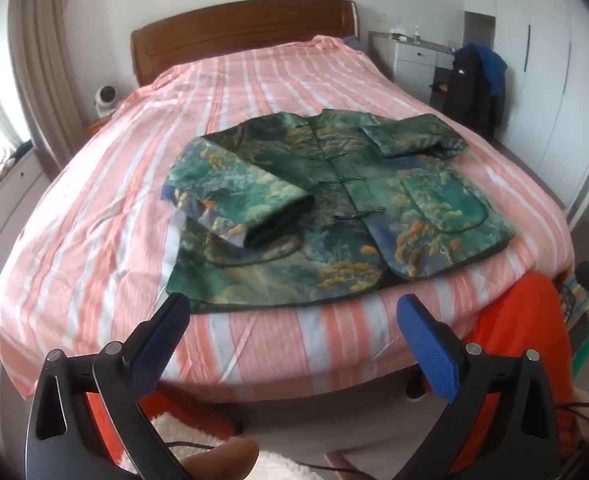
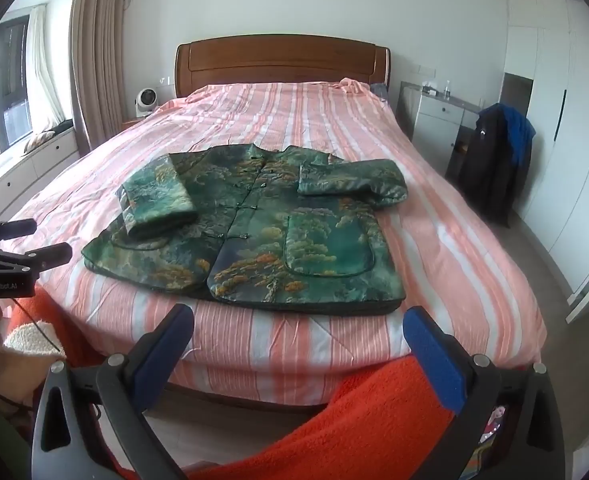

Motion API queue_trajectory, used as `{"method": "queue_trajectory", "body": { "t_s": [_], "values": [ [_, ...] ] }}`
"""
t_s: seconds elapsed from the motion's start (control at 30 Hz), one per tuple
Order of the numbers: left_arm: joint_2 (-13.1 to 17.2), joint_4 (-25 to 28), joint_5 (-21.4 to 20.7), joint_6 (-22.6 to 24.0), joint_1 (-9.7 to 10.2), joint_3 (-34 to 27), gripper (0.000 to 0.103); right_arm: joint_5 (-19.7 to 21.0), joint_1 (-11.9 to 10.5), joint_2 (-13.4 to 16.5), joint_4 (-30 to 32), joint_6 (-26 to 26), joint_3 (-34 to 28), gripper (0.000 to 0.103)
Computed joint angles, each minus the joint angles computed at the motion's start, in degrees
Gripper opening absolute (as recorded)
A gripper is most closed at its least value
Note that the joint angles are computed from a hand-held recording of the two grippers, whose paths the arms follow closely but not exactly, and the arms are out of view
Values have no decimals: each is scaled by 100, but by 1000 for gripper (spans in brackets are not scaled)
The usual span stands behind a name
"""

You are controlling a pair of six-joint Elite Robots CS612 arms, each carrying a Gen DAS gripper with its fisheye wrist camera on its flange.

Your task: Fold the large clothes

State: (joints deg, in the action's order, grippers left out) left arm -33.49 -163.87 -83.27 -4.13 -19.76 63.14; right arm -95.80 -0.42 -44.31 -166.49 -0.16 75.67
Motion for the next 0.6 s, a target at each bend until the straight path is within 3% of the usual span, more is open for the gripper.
{"method": "queue_trajectory", "body": {
  "t_s": [0.6],
  "values": [
    [36, 83, 253, -31, -2, -67, 103, -292, 39, 55, 32, 121, -115, 103]
  ]
}}
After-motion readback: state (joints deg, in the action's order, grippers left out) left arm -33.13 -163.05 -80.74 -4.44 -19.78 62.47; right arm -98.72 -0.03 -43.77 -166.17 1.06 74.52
